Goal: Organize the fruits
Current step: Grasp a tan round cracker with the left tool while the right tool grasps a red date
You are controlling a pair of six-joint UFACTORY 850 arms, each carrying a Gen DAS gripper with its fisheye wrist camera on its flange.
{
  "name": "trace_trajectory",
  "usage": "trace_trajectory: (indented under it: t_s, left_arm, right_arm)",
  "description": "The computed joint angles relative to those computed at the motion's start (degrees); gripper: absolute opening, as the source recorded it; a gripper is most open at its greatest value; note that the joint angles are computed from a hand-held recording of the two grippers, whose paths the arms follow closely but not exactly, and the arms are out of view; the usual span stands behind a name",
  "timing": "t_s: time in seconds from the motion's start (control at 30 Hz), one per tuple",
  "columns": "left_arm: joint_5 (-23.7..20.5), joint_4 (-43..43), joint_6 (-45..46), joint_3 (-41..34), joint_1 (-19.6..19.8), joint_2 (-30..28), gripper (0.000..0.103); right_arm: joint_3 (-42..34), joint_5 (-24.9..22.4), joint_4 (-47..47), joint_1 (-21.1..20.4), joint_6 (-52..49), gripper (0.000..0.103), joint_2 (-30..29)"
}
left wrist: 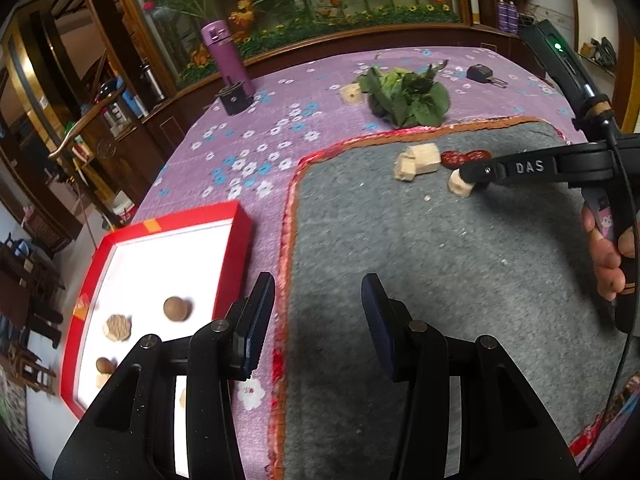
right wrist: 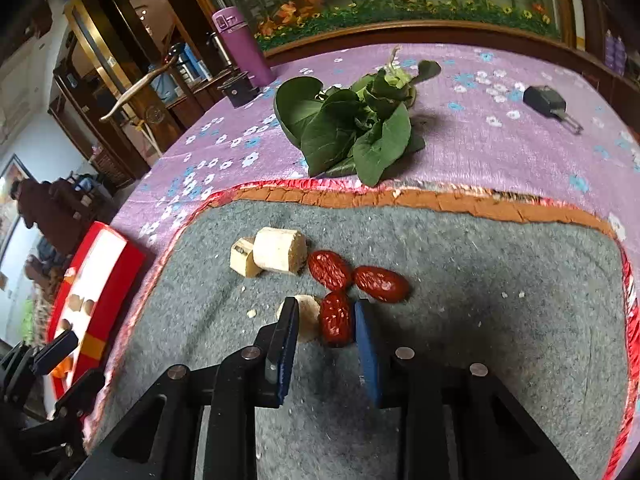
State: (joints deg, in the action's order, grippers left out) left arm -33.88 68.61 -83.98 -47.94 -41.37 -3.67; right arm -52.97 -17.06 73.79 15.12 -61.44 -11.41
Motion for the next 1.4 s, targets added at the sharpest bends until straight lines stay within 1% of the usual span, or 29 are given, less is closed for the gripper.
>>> trace_trajectory:
  t_s: [0.03, 0.07, 0.1, 0.13, 0.17, 0.2, 0.3, 0.37, 0.47, 0.57, 0.63, 0.8, 0.87, 1.0, 1.13, 1.2, 1.27, 1.3, 1.37, 1.4]
  left_arm:
    - [0.46, -0.72, 0.91, -0.67, 0.10, -0.43, 0.045]
    - [1.39, -1.71, 2.11, -1.51, 0.33, -0.95, 0.045]
    - [2.65, -2.75, 3.38, -2.48, 0.58, -1.58, 0.045]
    - [3.55, -3.33, 4.15, -3.29, 0.70, -2.21, 0.045]
    - [5.11, -4.17, 5.55, -4.73, 0.88, -3.28, 0.045]
    - [5.77, -4.61, 6.38, -5.78, 0.93, -4.13, 0.045]
    - [8.13, -6.55, 9.88, -10.01, 1.02, -7.60, 0.045]
    - [9.89, -10.77, 14.98, -13.46, 1.34, -10.78, 0.045]
    - [12.34, -21.25, 26.53, -17.24, 2.23, -14.34, 0.045]
    - [11.96, -26.61, 32.83, -19.68, 2.66, -17.05, 0.045]
    - [12.43, -30.28, 36.60, -20.51, 3.20, -18.03, 0.045]
    - [13.19, -35.29, 42.94, -21.79, 3.45, -19.48, 0.045]
    - [13.59, -38.57, 46.50, -22.64, 3.72, -20.37, 0.045]
    - [14.71, -43.41, 50.79, -23.47, 4.52, -21.19, 0.045]
    - [16.32, -43.80, 52.03, -23.30, 4.59, -21.32, 0.044]
    - [17.05, -45.33, 53.70, -23.13, 4.76, -21.23, 0.040]
    - [17.87, -47.61, 56.15, -23.04, 4.87, -21.20, 0.032]
    - [18.05, -47.33, 56.06, -23.08, 4.81, -21.25, 0.032]
    - [18.19, -44.35, 53.54, -22.85, 4.59, -21.14, 0.025]
    - [18.26, -43.48, 52.82, -22.72, 4.55, -21.06, 0.025]
  right_arm:
    - [0.49, -1.46, 1.19, -1.17, -0.81, 0.018, 0.34]
    - [0.73, -2.11, 1.07, -2.14, -0.22, 0.018, 0.54]
    - [0.98, -3.86, 2.36, -3.48, -0.38, 0.018, 0.55]
    - [0.94, -6.42, 3.87, -4.62, 0.01, 0.018, 0.28]
    - [0.97, -11.33, 6.58, -7.23, 0.05, 0.018, -0.41]
    - [1.03, -13.84, 7.46, -8.74, 0.56, 0.018, -0.52]
    - [1.44, -17.38, 8.05, -12.28, 2.83, 0.018, -0.94]
    - [1.21, -21.59, 8.10, -14.30, 4.68, 0.018, -2.16]
    - [0.82, -22.22, 6.26, -14.58, 6.76, 0.018, -2.54]
    - [0.05, -24.69, 4.45, -14.90, 9.11, 0.018, -3.21]
    - [-0.15, -24.69, 3.37, -14.75, 10.31, 0.018, -3.11]
    - [-0.19, -23.69, 2.15, -14.40, 10.95, 0.019, -2.86]
    - [-0.13, -23.38, 2.12, -14.30, 10.99, 0.020, -2.70]
    - [-0.28, -21.51, 1.45, -13.21, 10.99, 0.021, -2.32]
    - [-0.43, -18.94, -0.80, -11.91, 10.65, 0.025, -1.73]
    - [-0.59, -17.94, -1.97, -11.27, 10.52, 0.029, -1.51]
    - [-0.78, -16.14, -3.86, -10.14, 10.49, 0.033, -1.13]
    - [-0.87, -15.26, -4.67, -9.71, 10.47, 0.035, -1.02]
    - [-0.78, -12.61, -6.54, -8.40, 10.33, 0.035, -0.57]
    - [-0.60, -11.51, -6.53, -7.85, 9.72, 0.035, -0.43]
